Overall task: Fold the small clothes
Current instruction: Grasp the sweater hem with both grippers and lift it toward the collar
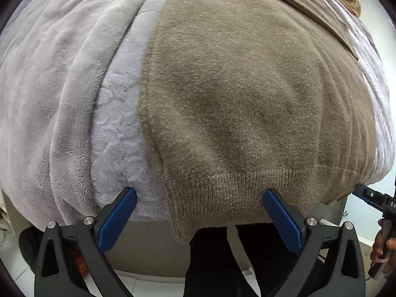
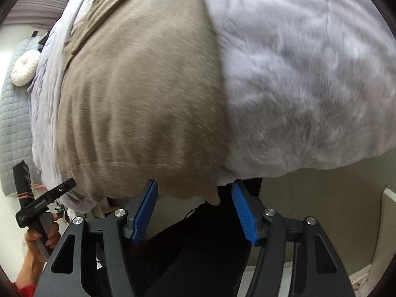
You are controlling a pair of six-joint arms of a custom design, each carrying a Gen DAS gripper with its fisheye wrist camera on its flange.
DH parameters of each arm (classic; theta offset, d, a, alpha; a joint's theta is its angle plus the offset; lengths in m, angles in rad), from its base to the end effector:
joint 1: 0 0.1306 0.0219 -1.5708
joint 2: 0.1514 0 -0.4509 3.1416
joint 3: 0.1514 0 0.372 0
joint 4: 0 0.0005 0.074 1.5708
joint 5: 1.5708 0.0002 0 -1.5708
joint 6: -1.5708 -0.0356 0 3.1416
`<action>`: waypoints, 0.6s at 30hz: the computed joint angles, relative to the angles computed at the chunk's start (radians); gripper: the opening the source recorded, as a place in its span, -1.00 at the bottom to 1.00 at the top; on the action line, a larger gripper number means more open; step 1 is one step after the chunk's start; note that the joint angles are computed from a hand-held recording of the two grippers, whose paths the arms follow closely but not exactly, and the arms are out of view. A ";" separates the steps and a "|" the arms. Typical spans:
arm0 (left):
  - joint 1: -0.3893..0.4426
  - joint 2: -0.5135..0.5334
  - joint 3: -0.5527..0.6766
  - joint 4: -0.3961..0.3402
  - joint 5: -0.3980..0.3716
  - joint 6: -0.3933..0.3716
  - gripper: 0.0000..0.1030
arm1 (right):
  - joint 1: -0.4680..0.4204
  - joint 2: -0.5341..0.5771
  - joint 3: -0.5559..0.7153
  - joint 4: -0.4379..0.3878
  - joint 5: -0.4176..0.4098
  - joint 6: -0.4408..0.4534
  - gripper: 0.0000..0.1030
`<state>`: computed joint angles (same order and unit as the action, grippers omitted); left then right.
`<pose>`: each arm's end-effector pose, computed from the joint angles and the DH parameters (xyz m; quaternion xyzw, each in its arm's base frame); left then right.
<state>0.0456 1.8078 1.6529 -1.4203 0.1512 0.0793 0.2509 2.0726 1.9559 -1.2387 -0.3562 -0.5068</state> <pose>0.5592 0.0196 0.3813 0.0624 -0.9952 0.0755 0.0035 0.6636 0.1824 0.3404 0.1060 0.9729 0.2028 0.0331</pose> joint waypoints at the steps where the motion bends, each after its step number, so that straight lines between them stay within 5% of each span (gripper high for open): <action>1: -0.005 0.001 -0.002 0.003 -0.003 0.004 1.00 | -0.002 -0.001 -0.012 0.020 -0.005 -0.006 0.28; 5: -0.017 -0.003 -0.013 0.023 0.014 0.025 0.84 | -0.012 -0.003 -0.067 0.123 -0.083 -0.055 0.28; 8: -0.008 -0.007 -0.010 0.021 0.046 0.039 -0.03 | -0.018 -0.001 -0.077 0.156 -0.163 -0.099 0.23; 10: 0.000 -0.011 -0.003 0.021 0.086 0.050 -0.74 | -0.017 -0.004 -0.073 0.154 -0.177 -0.102 -0.49; 11: 0.004 -0.011 0.010 0.015 0.108 0.048 -0.79 | -0.019 -0.004 -0.065 0.142 -0.188 -0.099 -0.73; 16: 0.033 -0.021 0.089 0.015 0.274 0.060 -0.78 | -0.036 -0.049 -0.078 0.229 -0.305 -0.118 -0.76; 18: 0.033 -0.006 0.144 0.010 0.282 0.058 -0.78 | -0.043 -0.046 -0.037 0.258 -0.332 -0.140 -0.76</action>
